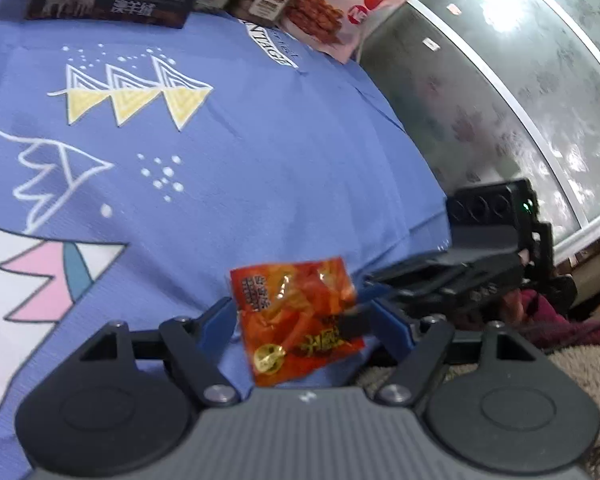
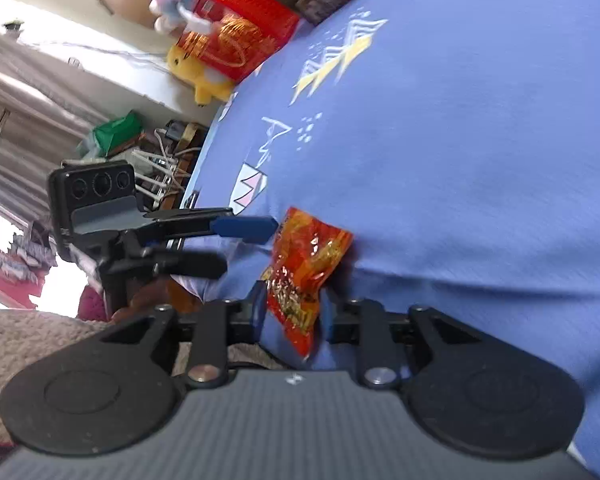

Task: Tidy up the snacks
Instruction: 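Grasp the orange spicy snack packet with the right tool and drop it into the tin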

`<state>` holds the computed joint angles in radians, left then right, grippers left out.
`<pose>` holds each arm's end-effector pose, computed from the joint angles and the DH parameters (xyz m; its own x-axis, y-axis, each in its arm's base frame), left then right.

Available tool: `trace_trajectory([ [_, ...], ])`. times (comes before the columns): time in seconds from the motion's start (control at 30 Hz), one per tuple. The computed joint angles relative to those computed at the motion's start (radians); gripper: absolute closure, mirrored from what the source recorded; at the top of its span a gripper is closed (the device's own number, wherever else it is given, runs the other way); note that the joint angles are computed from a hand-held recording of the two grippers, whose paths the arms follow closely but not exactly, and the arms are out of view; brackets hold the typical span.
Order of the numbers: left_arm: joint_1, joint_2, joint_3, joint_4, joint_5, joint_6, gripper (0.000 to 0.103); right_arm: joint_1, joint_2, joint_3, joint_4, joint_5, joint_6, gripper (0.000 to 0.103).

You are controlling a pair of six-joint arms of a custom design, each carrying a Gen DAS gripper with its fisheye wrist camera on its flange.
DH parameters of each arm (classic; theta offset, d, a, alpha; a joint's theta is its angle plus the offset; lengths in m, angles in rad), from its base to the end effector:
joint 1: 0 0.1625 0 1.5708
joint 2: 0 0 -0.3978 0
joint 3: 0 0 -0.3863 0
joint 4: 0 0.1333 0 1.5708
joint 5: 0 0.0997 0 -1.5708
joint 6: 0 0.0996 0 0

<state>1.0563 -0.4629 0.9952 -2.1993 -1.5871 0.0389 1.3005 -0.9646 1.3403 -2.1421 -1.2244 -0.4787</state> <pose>-0.2779 -0.7591 0.0545 -0.8499 0.5267 0.0125 0.5233 0.8467 -0.0966 -0.0264 -0.7211 0.2752 -0.9409 -0.2690 -0.2061 -0.1932 0.9255 -0.3259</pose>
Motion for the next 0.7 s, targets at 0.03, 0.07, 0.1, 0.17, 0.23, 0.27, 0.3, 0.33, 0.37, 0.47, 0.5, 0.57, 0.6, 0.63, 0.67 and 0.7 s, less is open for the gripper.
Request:
trace_trajectory([
  [0.03,-0.001,-0.002,0.008,-0.012,-0.002,-0.003,0.028,-0.004,0.004,-0.004,0.002,0.017,-0.003,0.084],
  [0.07,0.002,-0.003,0.012,-0.022,-0.007,-0.009,0.030,-0.005,0.008,-0.005,-0.003,0.028,-0.009,0.084],
  [0.1,0.005,-0.003,0.013,-0.032,-0.008,-0.019,0.035,0.001,0.013,-0.004,-0.020,0.032,-0.016,0.084],
  [0.17,0.011,-0.005,0.022,-0.067,-0.011,-0.040,0.038,0.004,0.016,-0.008,-0.038,0.037,-0.047,0.084],
  [0.23,0.014,0.000,0.016,-0.106,0.010,-0.062,0.038,0.002,0.026,-0.024,-0.064,0.061,-0.049,0.085],
  [0.27,0.017,0.007,0.000,-0.117,0.017,-0.073,0.038,0.002,0.039,-0.042,-0.079,0.080,-0.031,0.086],
  [0.3,0.020,0.016,-0.018,-0.126,0.022,-0.085,0.038,0.001,0.053,-0.060,-0.095,0.102,-0.009,0.087],
  [0.33,0.025,0.024,-0.036,-0.137,0.022,-0.099,0.038,0.000,0.065,-0.076,-0.109,0.117,0.008,0.087],
  [0.37,0.032,0.032,-0.056,-0.143,0.009,-0.112,0.038,0.000,0.080,-0.098,-0.116,0.132,0.025,0.087],
  [0.47,0.048,0.053,-0.096,-0.196,-0.029,-0.140,0.038,-0.008,0.122,-0.160,-0.120,0.201,0.088,0.087],
  [0.5,0.052,0.058,-0.104,-0.213,-0.038,-0.147,0.038,-0.011,0.138,-0.182,-0.121,0.227,0.115,0.087],
  [0.57,0.059,0.074,-0.136,-0.241,-0.039,-0.166,0.035,-0.017,0.165,-0.230,-0.114,0.270,0.158,0.087],
  [0.6,0.063,0.084,-0.160,-0.246,-0.036,-0.178,0.033,-0.018,0.182,-0.259,-0.113,0.290,0.181,0.087],
  [0.63,0.067,0.096,-0.187,-0.240,-0.040,-0.189,0.033,-0.016,0.195,-0.281,-0.113,0.305,0.201,0.087],
  [0.67,0.072,0.110,-0.219,-0.228,-0.051,-0.196,0.033,-0.013,0.215,-0.316,-0.106,0.321,0.223,0.087],
  [0.7,0.076,0.125,-0.254,-0.214,-0.062,-0.195,0.033,-0.009,0.237,-0.356,-0.089,0.332,0.237,0.087],
])
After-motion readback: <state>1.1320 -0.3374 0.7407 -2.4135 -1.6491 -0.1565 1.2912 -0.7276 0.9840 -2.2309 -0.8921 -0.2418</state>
